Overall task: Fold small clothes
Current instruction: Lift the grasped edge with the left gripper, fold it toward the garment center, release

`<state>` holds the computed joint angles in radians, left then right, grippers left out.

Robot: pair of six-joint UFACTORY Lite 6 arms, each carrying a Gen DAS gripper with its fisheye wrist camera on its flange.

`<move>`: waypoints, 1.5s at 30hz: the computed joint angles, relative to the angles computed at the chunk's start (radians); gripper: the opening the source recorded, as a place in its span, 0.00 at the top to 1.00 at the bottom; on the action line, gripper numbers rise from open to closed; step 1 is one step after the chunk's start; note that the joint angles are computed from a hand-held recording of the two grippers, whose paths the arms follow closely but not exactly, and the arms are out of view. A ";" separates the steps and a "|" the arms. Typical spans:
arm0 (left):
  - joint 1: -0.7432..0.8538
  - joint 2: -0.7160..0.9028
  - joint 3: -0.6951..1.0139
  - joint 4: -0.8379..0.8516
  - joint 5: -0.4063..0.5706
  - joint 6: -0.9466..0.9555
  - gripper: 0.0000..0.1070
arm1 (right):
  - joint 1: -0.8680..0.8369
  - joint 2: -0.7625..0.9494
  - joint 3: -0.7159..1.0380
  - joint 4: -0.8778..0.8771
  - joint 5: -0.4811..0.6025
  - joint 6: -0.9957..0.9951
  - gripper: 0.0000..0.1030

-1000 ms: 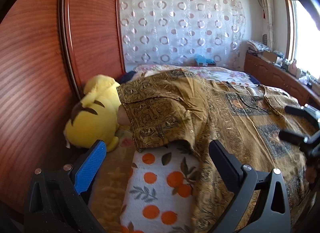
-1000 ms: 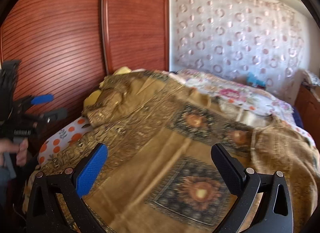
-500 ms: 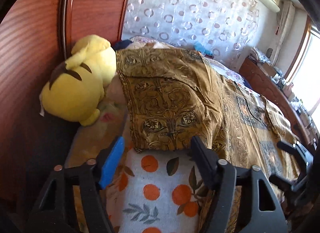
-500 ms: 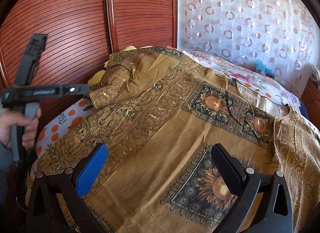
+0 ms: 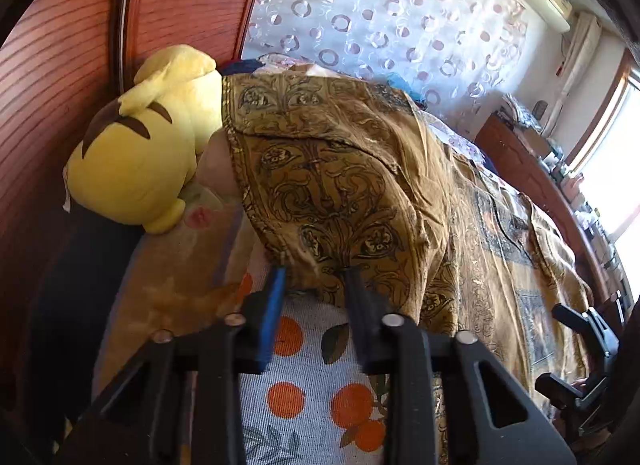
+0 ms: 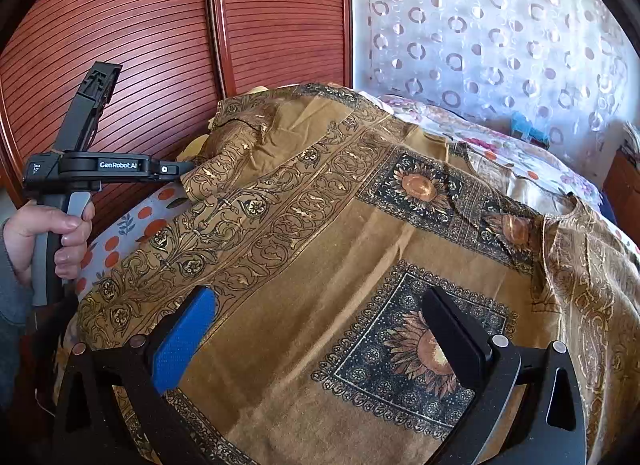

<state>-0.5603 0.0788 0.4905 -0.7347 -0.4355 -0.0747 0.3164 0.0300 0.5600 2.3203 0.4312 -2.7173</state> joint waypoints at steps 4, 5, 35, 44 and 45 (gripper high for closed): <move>-0.063 -0.041 0.005 -0.193 -0.038 0.205 0.90 | -0.009 -0.012 -0.016 0.001 0.010 -0.010 0.00; -0.067 -0.064 0.001 -0.176 -0.041 0.204 0.92 | -0.016 -0.012 -0.017 -0.011 0.015 -0.002 0.00; -0.425 0.094 0.450 -0.846 -0.115 0.987 0.22 | -0.435 -0.139 -0.056 -0.323 0.121 0.262 0.00; -0.362 0.065 0.211 -0.751 -0.095 0.792 0.22 | -0.335 -0.007 0.084 -0.378 0.135 0.304 0.03; -0.357 0.076 0.202 -0.743 -0.092 0.777 0.22 | -0.302 0.011 0.106 -0.383 0.124 0.314 0.06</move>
